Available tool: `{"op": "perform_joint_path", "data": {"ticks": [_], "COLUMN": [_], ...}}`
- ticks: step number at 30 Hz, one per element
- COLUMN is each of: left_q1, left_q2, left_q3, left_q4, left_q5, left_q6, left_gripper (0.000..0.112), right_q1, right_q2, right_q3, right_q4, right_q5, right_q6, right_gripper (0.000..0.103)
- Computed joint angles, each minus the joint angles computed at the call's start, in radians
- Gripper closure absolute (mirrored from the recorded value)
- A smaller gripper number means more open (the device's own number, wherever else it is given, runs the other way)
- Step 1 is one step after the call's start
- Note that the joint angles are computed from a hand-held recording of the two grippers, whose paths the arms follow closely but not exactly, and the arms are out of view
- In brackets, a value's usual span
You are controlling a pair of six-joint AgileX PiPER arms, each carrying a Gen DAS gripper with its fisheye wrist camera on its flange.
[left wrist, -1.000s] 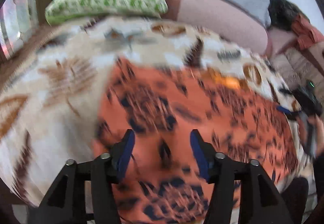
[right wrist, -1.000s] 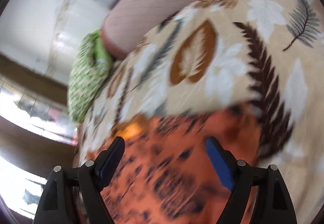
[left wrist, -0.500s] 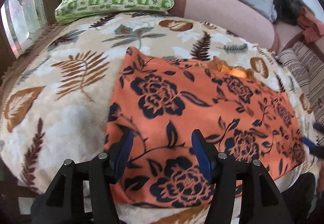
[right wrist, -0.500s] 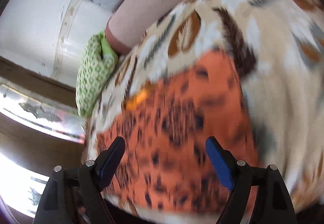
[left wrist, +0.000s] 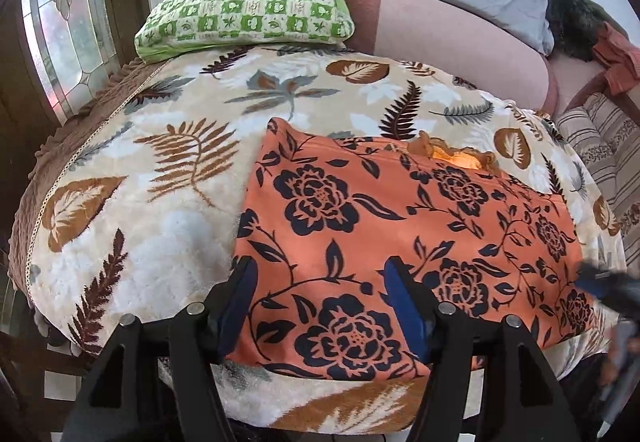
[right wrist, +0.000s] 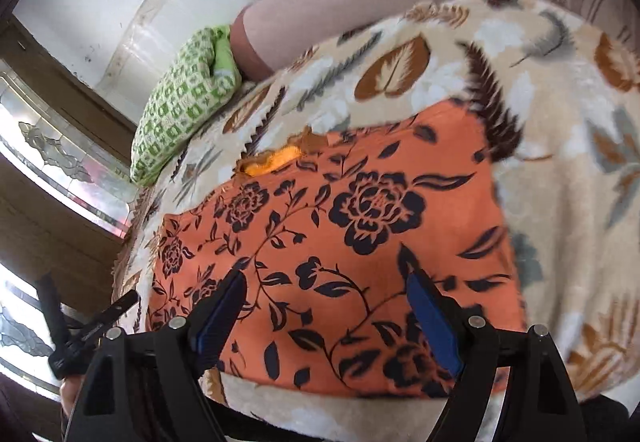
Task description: Fold small clothes
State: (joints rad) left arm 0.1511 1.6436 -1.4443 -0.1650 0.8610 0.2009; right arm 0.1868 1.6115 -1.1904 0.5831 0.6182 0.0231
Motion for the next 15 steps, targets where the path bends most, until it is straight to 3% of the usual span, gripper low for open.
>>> {"op": "perform_joint_path", "data": {"ticks": [2, 9, 12, 15], "left_q1": [-0.006, -0.022, -0.034, -0.043], "left_q2": [-0.011, -0.018, -0.022, -0.033], "left_q3": [0.003, 0.009, 0.013, 0.025], "left_q4": [0.007, 0.037, 0.052, 0.072], "left_q5": [0.006, 0.002, 0.001, -0.010], "left_q6": [0.004, -0.027, -0.029, -0.038], "left_gripper": [0.046, 0.046, 0.045, 0.045], "right_q1": [-0.003, 0.027, -0.024, -0.022], "right_q2": [0.058, 0.027, 0.090, 0.031], "right_q3": [-0.013, -0.045, -0.023, -0.024], "right_q4": [-0.050, -0.070, 0.025, 0.048], "right_q5": [0.020, -0.003, 0.005, 0.023], "right_q6": [0.095, 0.102, 0.044, 0.067], "right_gripper": [0.018, 0.018, 0.018, 0.018]}}
